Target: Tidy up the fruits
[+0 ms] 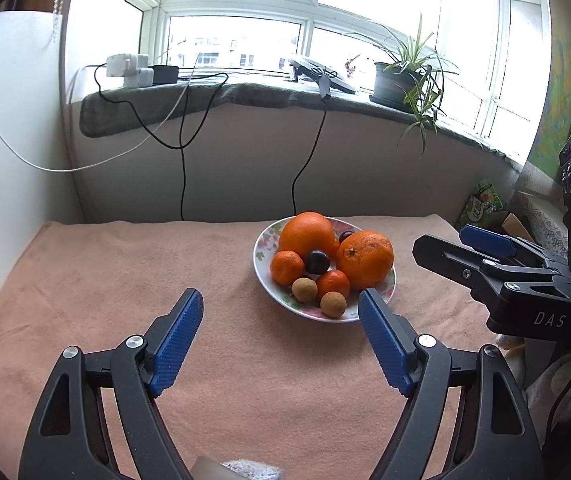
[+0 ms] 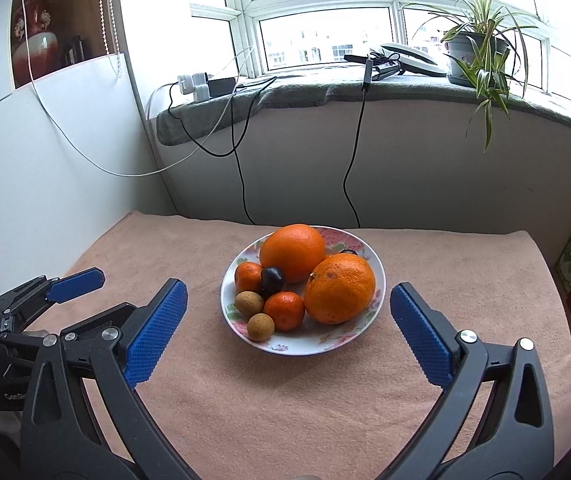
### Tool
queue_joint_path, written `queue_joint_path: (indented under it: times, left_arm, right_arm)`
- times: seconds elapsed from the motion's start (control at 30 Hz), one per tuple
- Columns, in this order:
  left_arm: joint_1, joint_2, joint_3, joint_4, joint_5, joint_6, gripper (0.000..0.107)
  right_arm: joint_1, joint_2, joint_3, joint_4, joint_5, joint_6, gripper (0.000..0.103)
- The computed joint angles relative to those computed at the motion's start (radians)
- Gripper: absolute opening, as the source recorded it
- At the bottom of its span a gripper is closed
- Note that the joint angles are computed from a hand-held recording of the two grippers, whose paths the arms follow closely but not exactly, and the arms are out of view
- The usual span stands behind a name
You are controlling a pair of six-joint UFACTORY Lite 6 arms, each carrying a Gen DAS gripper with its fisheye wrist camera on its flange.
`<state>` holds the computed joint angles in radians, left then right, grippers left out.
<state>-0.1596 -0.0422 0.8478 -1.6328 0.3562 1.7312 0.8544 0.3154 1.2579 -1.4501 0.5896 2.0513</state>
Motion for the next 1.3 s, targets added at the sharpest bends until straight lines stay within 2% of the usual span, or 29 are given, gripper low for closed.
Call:
queue_joint_path:
  times: [0.43, 1.3]
  left_arm:
    - [0.07, -0.084, -0.095, 0.044, 0.022, -0.037, 0.08]
    - [0.069, -0.121, -0.118, 0.015, -0.004, 0.0, 0.08]
  right_arm:
    - [0.077, -0.051, -0.086, 0.022, 0.062, 0.082, 0.103]
    - [0.061, -0.058, -0.124, 0.008, 0.046, 0.143, 0.103]
